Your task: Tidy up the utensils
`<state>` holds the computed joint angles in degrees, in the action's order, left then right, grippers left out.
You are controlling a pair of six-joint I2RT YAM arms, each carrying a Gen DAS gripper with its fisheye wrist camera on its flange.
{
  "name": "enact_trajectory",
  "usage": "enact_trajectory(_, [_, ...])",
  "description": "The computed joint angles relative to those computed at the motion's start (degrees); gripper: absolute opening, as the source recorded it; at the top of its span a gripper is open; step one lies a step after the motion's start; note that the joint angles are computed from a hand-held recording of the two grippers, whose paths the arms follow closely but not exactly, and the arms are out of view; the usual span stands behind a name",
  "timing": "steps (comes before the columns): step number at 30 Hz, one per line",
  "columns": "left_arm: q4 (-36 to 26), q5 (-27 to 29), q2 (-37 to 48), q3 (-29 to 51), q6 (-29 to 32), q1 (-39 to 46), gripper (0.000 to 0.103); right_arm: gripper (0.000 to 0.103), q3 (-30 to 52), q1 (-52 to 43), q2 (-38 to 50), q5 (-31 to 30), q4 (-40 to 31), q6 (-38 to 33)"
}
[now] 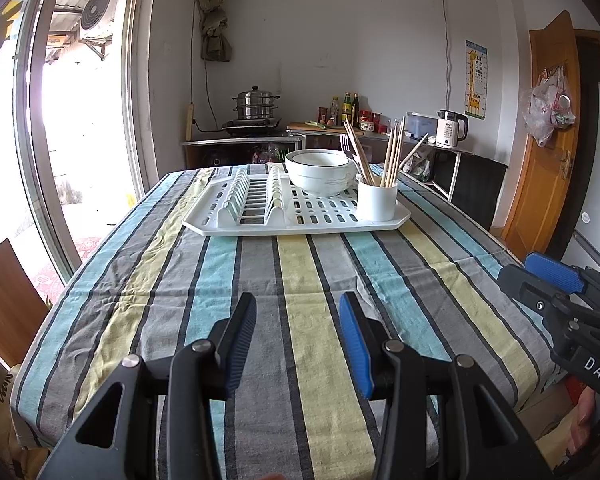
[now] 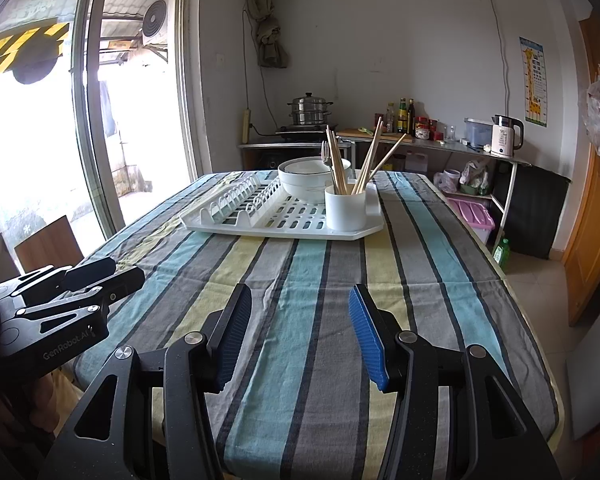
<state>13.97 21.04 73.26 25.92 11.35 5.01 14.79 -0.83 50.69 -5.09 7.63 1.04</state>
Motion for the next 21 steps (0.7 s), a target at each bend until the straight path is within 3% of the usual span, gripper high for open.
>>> enact_trajectory(21, [1.78, 0.18, 1.58, -0.53, 0.2, -0.08, 0.045, 0.052, 0.06, 0.27, 0.03, 0.13, -0.48, 0.05])
